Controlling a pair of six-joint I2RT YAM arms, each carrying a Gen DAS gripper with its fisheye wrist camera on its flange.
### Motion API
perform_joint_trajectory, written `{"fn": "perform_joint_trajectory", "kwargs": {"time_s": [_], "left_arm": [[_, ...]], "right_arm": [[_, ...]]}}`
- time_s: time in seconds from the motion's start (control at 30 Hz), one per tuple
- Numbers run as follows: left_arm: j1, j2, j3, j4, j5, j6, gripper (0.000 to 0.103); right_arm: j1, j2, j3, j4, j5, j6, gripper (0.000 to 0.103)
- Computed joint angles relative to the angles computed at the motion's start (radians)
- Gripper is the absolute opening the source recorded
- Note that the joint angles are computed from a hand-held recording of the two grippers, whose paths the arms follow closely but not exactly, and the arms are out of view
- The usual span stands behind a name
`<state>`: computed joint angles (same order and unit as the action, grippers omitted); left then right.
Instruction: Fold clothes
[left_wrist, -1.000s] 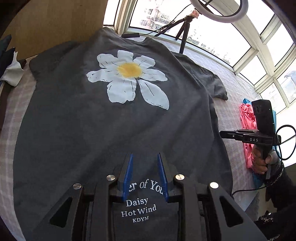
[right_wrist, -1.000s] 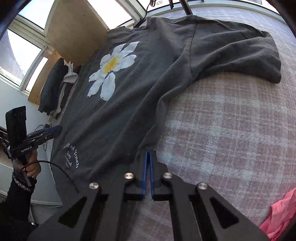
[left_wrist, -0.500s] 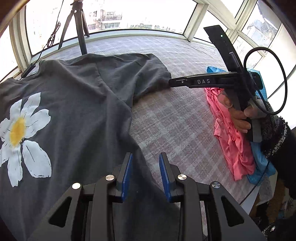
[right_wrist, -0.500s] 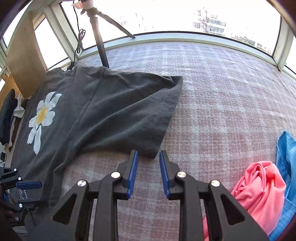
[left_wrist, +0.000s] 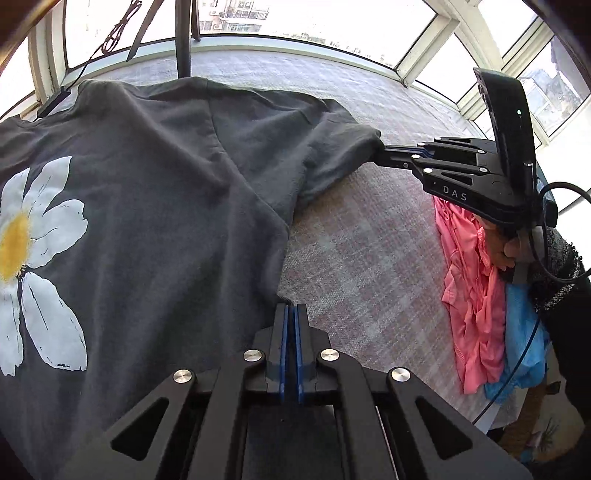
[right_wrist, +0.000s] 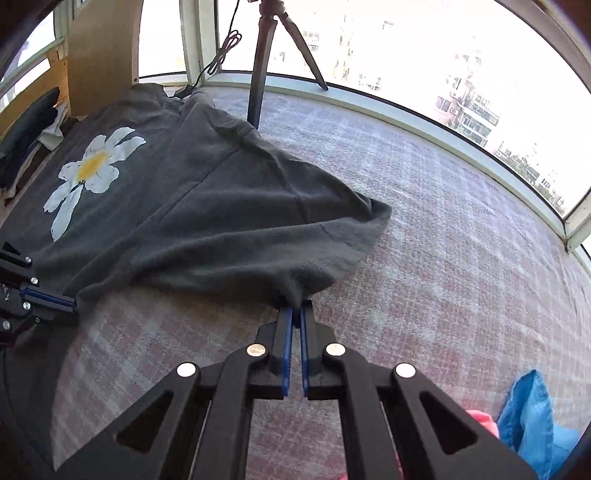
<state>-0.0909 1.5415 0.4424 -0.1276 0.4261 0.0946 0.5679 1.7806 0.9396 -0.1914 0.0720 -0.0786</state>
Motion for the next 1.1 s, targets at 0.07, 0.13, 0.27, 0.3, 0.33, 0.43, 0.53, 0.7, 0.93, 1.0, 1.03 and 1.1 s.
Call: {"fn": "perform_joint_trajectory", "kwargs": {"time_s": [0.07, 0.13, 0.27, 0.3, 0.33, 0.43, 0.53, 0.7, 0.93, 1.0, 1.03, 1.1], "left_arm": [[0.038, -0.016, 0.005, -0.03, 0.053, 0.016, 0.002], [0.057, 0.006, 0.025, -0.068, 0.102, 0.047, 0.002], [0.009, 0.021, 0.068, -0.082, 0.062, 0.037, 0.009], [0.015, -0.001, 0.068, -0.073, 0.049, 0.03, 0.009], [0.036, -0.027, 0.07, -0.081, 0.036, 0.035, 0.009], [0.145, -0.118, 0.063, -0.136, 0.028, 0.078, 0.009], [0.365, -0.227, 0.041, -0.265, 0.076, 0.212, 0.009], [0.9, -0.267, 0.073, -0.474, 0.079, 0.602, 0.013], [1.418, 0.007, 0.328, -0.578, 0.117, 0.807, 0.013], [1.467, 0.037, 0.375, -0.587, 0.126, 0.834, 0.016], [1.488, 0.051, 0.397, -0.588, 0.13, 0.845, 0.016], [1.498, 0.07, 0.43, -0.57, 0.126, 0.854, 0.016]], "right_arm": [[-0.037, -0.034, -0.001, -0.031, -0.011, -0.038, 0.002], [-0.046, -0.014, 0.011, -0.062, -0.018, -0.047, 0.002], [0.011, 0.043, 0.016, -0.088, 0.065, -0.064, 0.003], [0.021, 0.053, 0.024, -0.103, 0.08, -0.057, 0.003], [0.024, 0.052, 0.031, -0.118, 0.102, -0.035, 0.003], [-0.005, -0.029, 0.006, -0.117, 0.088, 0.053, 0.005], [-0.074, -0.15, -0.039, -0.113, -0.09, 0.184, 0.005], [-0.026, -0.256, -0.045, -0.118, -0.216, 0.31, 0.006], [0.129, -0.199, 0.069, -0.118, -0.258, 0.454, 0.013], [0.176, -0.164, 0.117, -0.138, -0.221, 0.476, 0.013], [0.2, -0.148, 0.143, -0.153, -0.195, 0.487, 0.013], [0.241, -0.12, 0.201, -0.184, -0.163, 0.515, 0.013]]}}
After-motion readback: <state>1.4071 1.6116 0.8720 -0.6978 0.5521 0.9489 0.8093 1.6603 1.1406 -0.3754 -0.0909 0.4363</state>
